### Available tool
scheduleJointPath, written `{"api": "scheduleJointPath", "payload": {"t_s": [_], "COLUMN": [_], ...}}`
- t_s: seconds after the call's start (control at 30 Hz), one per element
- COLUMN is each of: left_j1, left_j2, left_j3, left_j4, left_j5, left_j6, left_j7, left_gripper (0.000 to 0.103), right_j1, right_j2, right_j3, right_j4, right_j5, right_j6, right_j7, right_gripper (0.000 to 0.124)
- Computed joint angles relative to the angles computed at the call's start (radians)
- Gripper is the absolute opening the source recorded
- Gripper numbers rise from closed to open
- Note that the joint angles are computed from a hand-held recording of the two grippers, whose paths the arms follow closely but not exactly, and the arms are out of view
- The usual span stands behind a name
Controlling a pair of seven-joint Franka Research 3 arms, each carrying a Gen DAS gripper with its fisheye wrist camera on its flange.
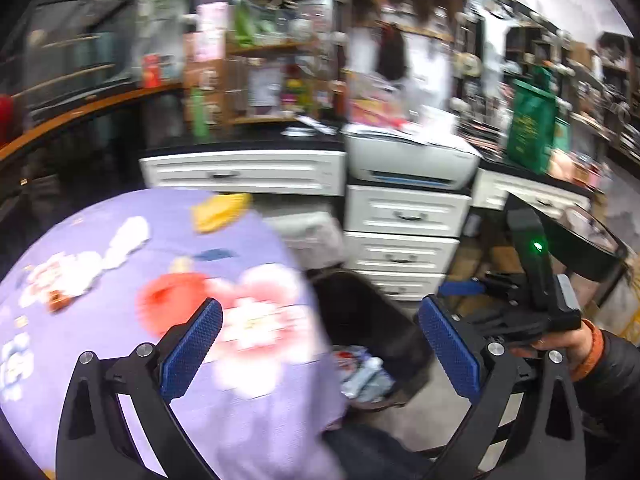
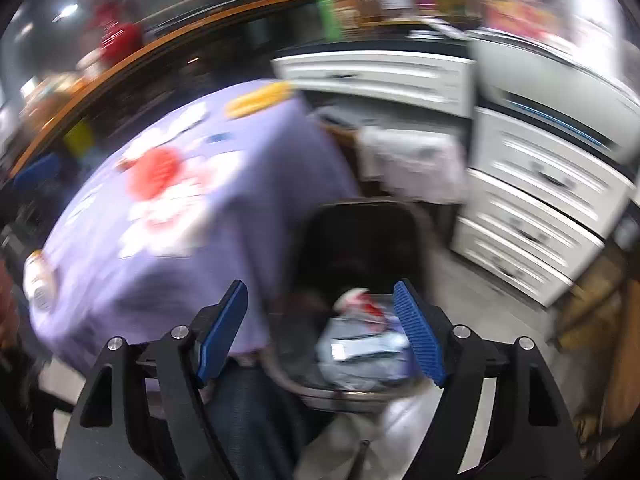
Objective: Collect trash
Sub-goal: 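Grasp the white bottle with orange label with the right tool, then grasp the orange mesh net with the left tool while the right tool holds the bottle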
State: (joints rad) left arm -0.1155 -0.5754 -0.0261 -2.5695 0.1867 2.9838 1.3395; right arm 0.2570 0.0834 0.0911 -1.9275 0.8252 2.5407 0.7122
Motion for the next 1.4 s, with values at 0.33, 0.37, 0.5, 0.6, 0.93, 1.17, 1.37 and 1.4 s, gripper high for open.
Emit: {"api": "scheduleJointPath", "payload": {"t_s": [0.33,0.37,0.5,0.6,0.93,1.17,1.37,1.4], "left_j1": [0.228,0.234,0.311,0.339,0.439,0.508,0.532,0.536], "left_j2": [-0.288,-0.312,-0.411,-0.453,-0.494,-0.450,-0.445,-0.446], "left_j3": [0.030,0.047,0.075,0.110,0.166,0.166,0.205,0.211], "left_j4": [-0.142,-0.151,-0.194,-0.203,-0.228,-0.225,-0.238,-0.240], "left_j5": [0.061,0.060,0.070,0.063,0.049,0.041,0.020,0.015], "left_j6": [-0.154,-0.170,-0.192,-0.208,-0.251,-0.276,-0.265,-0.266], "left_j7": [-0.072,-0.067,-0.080,-0.076,-0.062,-0.077,-0.072,-0.070], "left_gripper": [0.097,0.097,0.097,0.097,0.097,0.097,0.097,0.097], "right_j1": [0.108,0.120,0.174,0.219,0.395,0.482,0.490,0.490], "right_j2": [0.010,0.016,0.051,0.095,0.228,0.302,0.313,0.313], "right_j3": [0.073,0.080,0.110,0.131,0.167,0.146,0.137,0.138], "right_j4": [0.116,0.136,0.234,0.327,0.537,0.625,0.618,0.615], "right_j5": [-0.008,-0.010,-0.044,-0.117,-0.429,-0.632,-0.669,-0.671], "right_j6": [-0.224,-0.248,-0.341,-0.428,-0.560,-0.608,-0.612,-0.610], "right_j7": [-0.065,-0.069,-0.093,-0.091,-0.086,-0.064,-0.055,-0.053], "right_gripper": [0.080,0.080,0.081,0.082,0.082,0.082,0.071,0.064]}}
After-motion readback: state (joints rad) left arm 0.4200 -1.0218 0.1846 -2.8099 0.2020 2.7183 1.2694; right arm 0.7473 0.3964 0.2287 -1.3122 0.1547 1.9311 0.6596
